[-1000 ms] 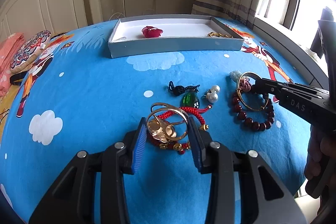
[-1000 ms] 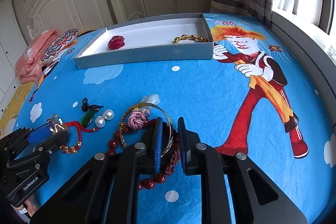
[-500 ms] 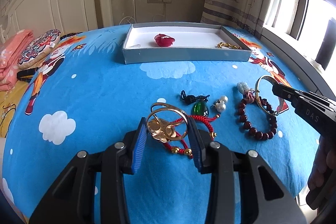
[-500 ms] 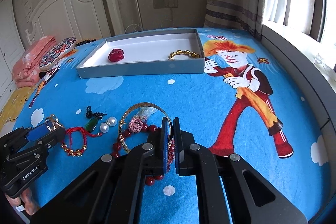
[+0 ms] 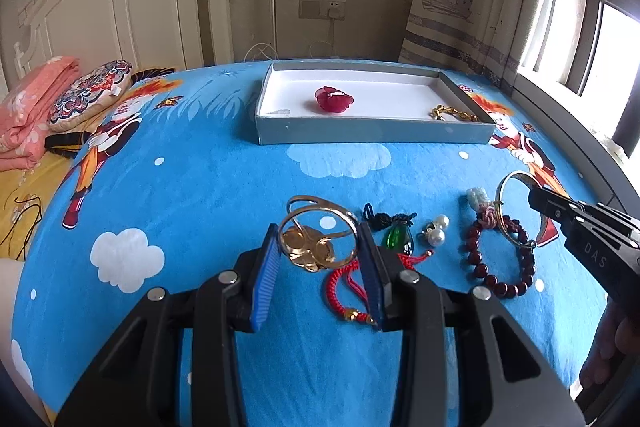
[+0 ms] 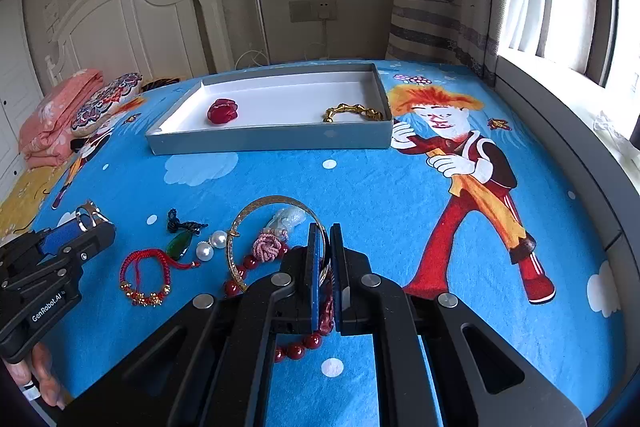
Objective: Organize jewelry
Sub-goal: 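Carry the ring and bangle into the white tray and open both tools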
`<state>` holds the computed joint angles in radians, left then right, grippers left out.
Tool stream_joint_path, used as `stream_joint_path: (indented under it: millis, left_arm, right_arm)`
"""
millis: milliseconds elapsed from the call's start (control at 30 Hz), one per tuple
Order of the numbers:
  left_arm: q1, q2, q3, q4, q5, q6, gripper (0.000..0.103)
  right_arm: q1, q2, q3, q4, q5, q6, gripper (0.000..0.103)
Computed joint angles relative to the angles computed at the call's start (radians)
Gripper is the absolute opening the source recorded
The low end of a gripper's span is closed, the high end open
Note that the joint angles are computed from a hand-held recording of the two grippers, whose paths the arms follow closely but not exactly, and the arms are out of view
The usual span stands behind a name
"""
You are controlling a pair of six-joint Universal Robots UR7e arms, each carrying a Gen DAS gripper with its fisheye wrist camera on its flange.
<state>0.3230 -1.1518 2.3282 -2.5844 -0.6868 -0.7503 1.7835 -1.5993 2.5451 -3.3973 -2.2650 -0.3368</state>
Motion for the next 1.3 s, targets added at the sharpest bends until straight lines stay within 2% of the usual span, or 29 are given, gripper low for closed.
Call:
stream_joint_path:
  millis: [300, 600, 933, 1300]
  left_arm:
    - [0.032, 0.038, -0.048, -0.04, 0.022, 0.05, 0.037]
    - [0.066, 0.089, -0.101, -0.063, 0.054, 0.086, 0.037]
    - [0.119, 0.187, -0.22, -0.153, 0.109, 0.221, 0.037]
    - [0.195, 0.293, -0.376, -0.22, 0.144, 0.375, 0.037]
  right_arm:
    - [0.004, 0.034, -0.025, -0.019, -0.018, -0.009, 0.007]
    - [0.008, 0.095, -0.08, -0.074, -0.069, -0.036, 0.007]
    - [0.021, 0.19, -0.184, -0.125, -0.096, -0.075, 0.007]
    - [-0.007, 0.248, -0.293, -0.102, -0.062, -0.086, 0.007]
